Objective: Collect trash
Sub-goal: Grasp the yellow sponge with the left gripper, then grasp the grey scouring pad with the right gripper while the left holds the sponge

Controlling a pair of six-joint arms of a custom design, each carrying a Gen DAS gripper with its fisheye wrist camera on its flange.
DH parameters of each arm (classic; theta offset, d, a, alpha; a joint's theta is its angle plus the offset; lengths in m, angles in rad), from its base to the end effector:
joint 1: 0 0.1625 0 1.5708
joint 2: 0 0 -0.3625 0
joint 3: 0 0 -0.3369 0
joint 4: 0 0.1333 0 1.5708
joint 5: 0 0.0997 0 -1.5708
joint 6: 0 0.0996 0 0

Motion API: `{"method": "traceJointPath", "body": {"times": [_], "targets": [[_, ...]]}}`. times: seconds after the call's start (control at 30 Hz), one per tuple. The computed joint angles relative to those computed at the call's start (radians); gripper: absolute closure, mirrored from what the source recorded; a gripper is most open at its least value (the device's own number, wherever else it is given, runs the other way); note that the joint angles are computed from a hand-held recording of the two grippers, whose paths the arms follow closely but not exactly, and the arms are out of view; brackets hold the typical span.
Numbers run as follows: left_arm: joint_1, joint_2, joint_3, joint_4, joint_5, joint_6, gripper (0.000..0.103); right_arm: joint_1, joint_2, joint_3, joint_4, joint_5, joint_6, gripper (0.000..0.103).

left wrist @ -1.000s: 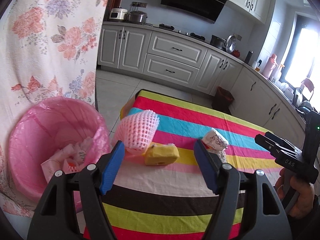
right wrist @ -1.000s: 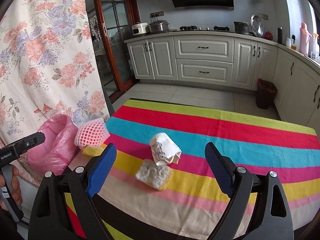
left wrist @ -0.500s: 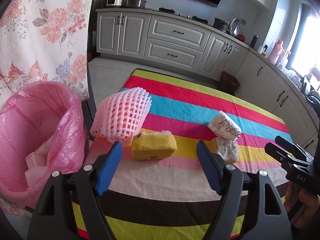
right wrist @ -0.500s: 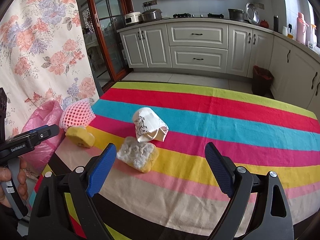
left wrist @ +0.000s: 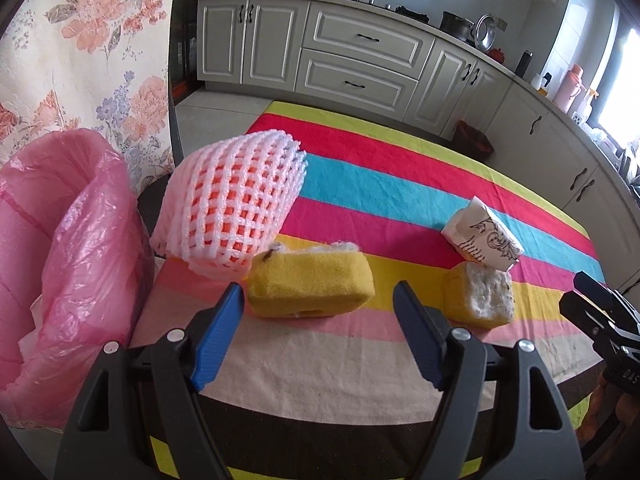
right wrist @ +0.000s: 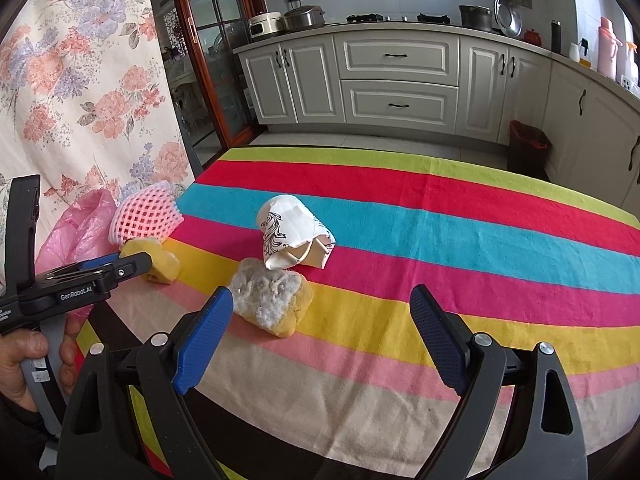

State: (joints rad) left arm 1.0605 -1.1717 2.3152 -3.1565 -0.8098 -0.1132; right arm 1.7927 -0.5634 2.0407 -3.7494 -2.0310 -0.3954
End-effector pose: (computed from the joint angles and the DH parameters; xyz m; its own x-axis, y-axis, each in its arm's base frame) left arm -0.0198 -0.4490 0.1674 -0.8209 0.0065 -0.5710 0.3510 0.7945 -0.4956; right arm 0.1907 -0.4405 0.0168 -0.8000 -0.2111 0.5617 -0.5161 0.7195 -0.4647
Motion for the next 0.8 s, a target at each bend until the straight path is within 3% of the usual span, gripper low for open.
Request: {"method": "traceJointPath", "body": {"times": [0.3,0.4,0.8], "targets": [[0.028,0.039,-0.042,0.027,-0.001,-0.016,0.031,0.002,0.014,-0.012,0.014,-0.014,-0.006,0.018],[0.03,0.045,-0.045,0.039,0.01,-0.024,0.038,0.003,0.018,-0.015,0.02,-0.013,-0.008,0.018],[-0.006,-0.031,0.016,0.051,-0.029,-0.033,0.042,0.027,0.069,-0.078,0.083,-0.045,0.012,0.018]]}}
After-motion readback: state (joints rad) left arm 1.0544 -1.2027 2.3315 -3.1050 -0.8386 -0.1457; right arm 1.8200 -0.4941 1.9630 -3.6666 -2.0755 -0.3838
